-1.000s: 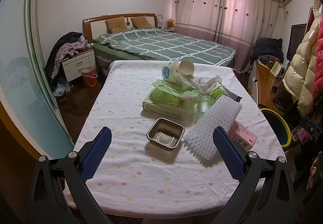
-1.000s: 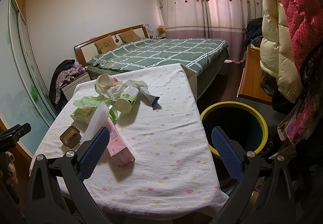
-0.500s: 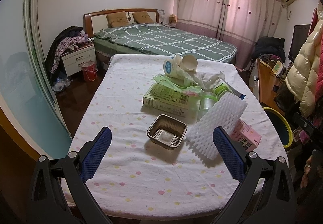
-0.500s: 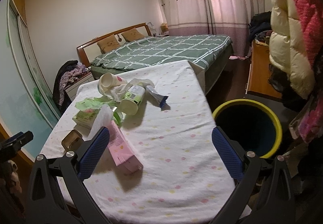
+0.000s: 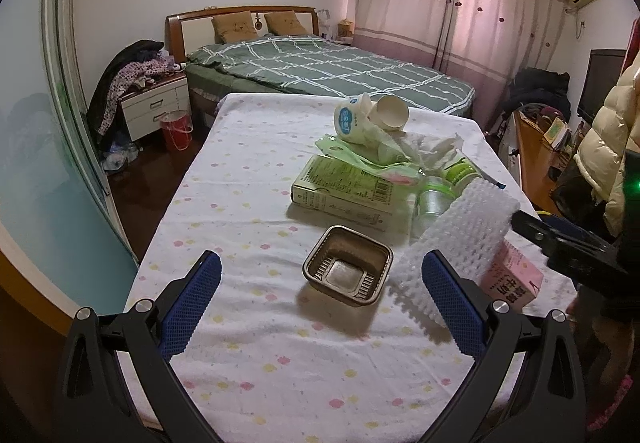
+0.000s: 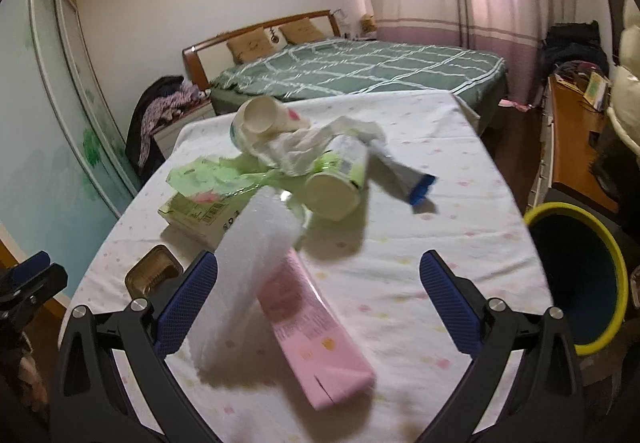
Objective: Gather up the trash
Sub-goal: 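Grasp the white foam fruit net with the right tool and lift it, then carry the foam net over the yellow-rimmed bin and open the right tool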
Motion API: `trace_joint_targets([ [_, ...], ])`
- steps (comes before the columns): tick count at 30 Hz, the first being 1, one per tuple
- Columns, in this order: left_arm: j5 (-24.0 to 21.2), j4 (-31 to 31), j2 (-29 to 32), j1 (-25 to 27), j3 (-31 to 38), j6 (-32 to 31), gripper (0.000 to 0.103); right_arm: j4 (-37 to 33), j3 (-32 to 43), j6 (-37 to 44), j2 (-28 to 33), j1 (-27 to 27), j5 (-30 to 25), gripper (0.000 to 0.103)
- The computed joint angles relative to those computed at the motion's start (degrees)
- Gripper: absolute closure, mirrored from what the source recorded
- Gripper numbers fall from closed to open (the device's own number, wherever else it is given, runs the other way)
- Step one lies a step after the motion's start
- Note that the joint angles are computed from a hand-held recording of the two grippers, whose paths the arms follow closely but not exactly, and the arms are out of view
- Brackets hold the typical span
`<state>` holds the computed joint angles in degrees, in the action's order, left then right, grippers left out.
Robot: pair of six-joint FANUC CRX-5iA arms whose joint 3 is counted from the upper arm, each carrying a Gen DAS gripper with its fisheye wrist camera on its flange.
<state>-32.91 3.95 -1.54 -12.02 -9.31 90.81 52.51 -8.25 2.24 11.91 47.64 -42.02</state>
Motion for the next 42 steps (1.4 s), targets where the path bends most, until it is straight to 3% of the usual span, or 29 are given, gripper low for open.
trace_joint_targets([
  [6,0.92,1.98,1.44,0.82,0.11,-2.11,0.004,-5.74,4.89,5.82,3.62,-0.89,0.72,0.028],
  [11,0.83,3.44,2.58,1.56,0.24,-3.17,0.004,-7.23,5.68,6.78,4.19,-1.1,1.85,0.062],
  [17,1.19,4.52,3.06,1.7,-0.07,-4.37,0.004,-6.85,5.21,7.0,3.56,-0.98,3.85,0.084],
  [22,1.35,4.42,2.87,1.18,-0.15,-4.61,0.004,-3.29,3.11,4.06,1.45,-0.69,5.9,0.088],
  [29,1.36,3.35,2.28,0.05,0.03,-3.92,0.004,8.33,-2.82,-6.05,-4.0,-1.03,7.53,0.089],
  [37,1.64,4.6,2.37,-2.9,-0.01,-6.22,0.004,19.82,-9.5,-17.9,-10.56,-1.93,1.85,0.089],
  [42,1.46,5.36,3.99,-5.83,1.25,-7.49,0.004,21.76,-12.3,-20.8,-13.45,-1.61,-6.75,0.089],
])
